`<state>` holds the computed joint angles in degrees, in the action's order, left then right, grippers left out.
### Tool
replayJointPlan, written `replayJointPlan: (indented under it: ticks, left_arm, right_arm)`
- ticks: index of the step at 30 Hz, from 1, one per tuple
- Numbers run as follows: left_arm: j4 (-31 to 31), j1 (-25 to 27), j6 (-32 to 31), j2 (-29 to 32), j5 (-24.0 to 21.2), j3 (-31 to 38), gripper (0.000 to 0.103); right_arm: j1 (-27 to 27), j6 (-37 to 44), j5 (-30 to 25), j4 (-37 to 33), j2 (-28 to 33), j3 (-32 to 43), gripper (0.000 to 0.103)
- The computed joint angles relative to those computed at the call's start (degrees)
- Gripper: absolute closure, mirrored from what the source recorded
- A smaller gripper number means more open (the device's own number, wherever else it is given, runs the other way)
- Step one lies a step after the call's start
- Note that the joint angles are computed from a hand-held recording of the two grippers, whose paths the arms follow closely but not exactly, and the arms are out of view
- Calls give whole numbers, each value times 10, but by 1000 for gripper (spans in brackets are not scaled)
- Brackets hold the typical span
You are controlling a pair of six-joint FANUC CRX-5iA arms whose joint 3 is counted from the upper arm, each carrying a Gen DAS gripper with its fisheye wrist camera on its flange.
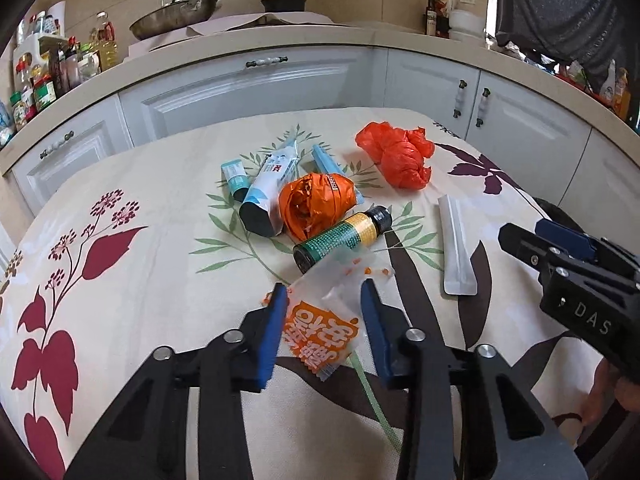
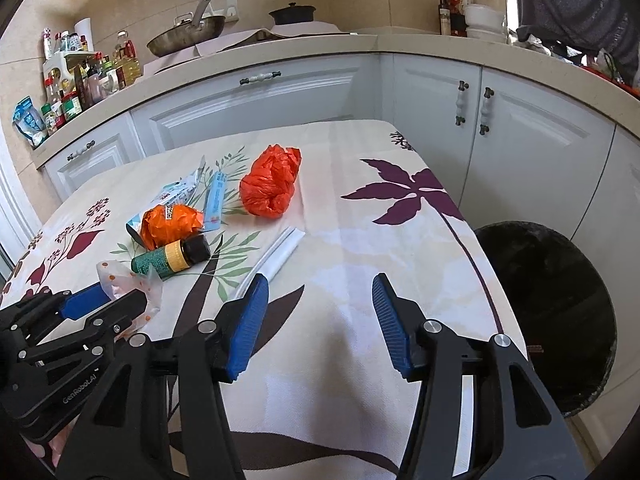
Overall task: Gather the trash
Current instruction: 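Grasp the orange-printed snack wrapper with the left tool while the right tool grasps the white tube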
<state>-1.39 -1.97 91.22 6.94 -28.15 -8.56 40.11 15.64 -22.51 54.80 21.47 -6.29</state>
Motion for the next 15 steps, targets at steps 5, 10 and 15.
replayJointPlan:
  ticks: [5, 10, 15]
  left_arm:
    - [31, 10, -33, -12, 18, -23, 77]
    - [54, 24, -46, -25, 24, -40, 79]
    - [38, 41, -18, -40, 33, -47, 79]
  right_arm:
    - [6, 15, -4, -8, 4, 10, 50]
    - [17, 54, -21, -43, 15, 33, 50]
    - [30, 114, -49, -97, 31, 68, 50]
